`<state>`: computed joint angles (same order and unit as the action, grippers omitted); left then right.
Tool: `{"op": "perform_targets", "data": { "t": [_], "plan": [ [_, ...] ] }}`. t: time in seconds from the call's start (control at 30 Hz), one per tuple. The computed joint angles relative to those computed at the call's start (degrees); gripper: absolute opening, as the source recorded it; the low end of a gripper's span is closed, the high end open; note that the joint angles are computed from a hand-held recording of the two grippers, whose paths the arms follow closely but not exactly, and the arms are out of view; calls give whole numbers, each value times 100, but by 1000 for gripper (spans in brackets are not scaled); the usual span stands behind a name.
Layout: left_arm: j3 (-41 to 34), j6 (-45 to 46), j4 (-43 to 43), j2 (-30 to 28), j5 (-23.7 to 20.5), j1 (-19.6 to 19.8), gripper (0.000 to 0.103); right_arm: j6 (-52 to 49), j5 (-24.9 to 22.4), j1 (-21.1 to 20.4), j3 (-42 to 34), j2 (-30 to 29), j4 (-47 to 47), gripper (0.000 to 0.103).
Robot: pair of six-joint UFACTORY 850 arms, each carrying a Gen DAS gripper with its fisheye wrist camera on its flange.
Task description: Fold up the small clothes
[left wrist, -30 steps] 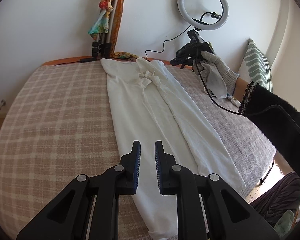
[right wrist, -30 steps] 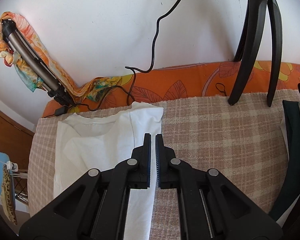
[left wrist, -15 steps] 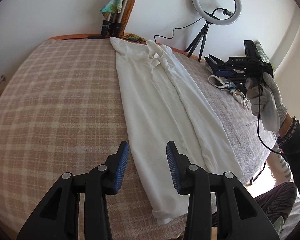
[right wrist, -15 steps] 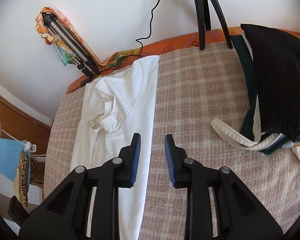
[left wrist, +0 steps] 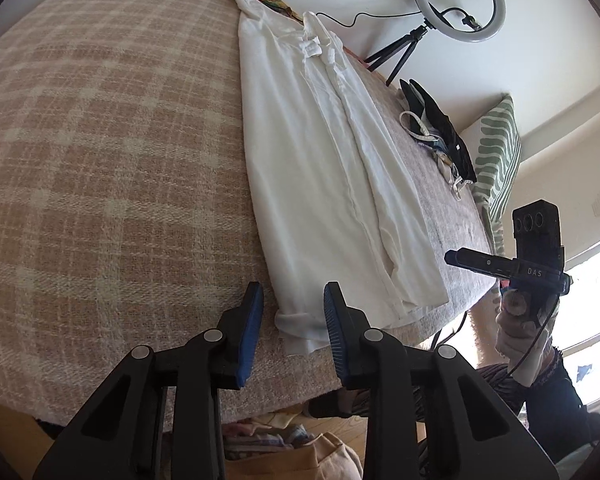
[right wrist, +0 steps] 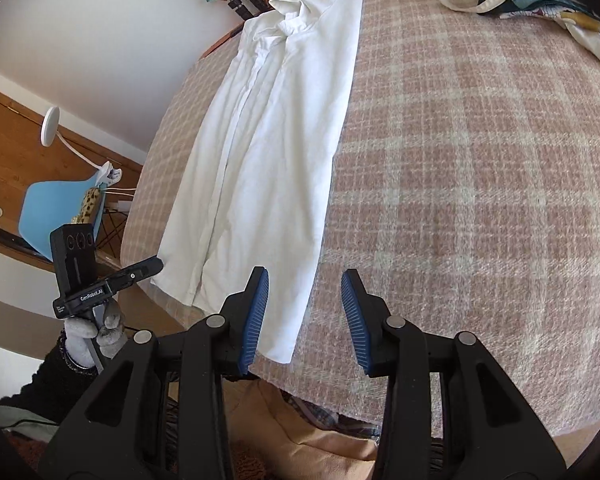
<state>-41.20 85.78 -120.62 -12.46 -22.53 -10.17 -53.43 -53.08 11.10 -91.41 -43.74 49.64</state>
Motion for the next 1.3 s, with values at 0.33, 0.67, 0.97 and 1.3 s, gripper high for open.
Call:
{"op": "perform_targets", "data": {
  "t": [0.33,0.67,0.97,1.3],
  "plan": [
    [-66,-226,341,-129,-338,50,8,-364,-822,-39,118,-222,440,40],
    [284,687,-541,315,-215,55,6,-842,-986,-231,432,-102,922,5],
    [404,1063,-841,378,123,-125,5,-735,-834,-253,548,-31,752,4],
    [400,788,-553,412,44,-6,5,-925,-640,-265,645,167,573,4]
  ]
}}
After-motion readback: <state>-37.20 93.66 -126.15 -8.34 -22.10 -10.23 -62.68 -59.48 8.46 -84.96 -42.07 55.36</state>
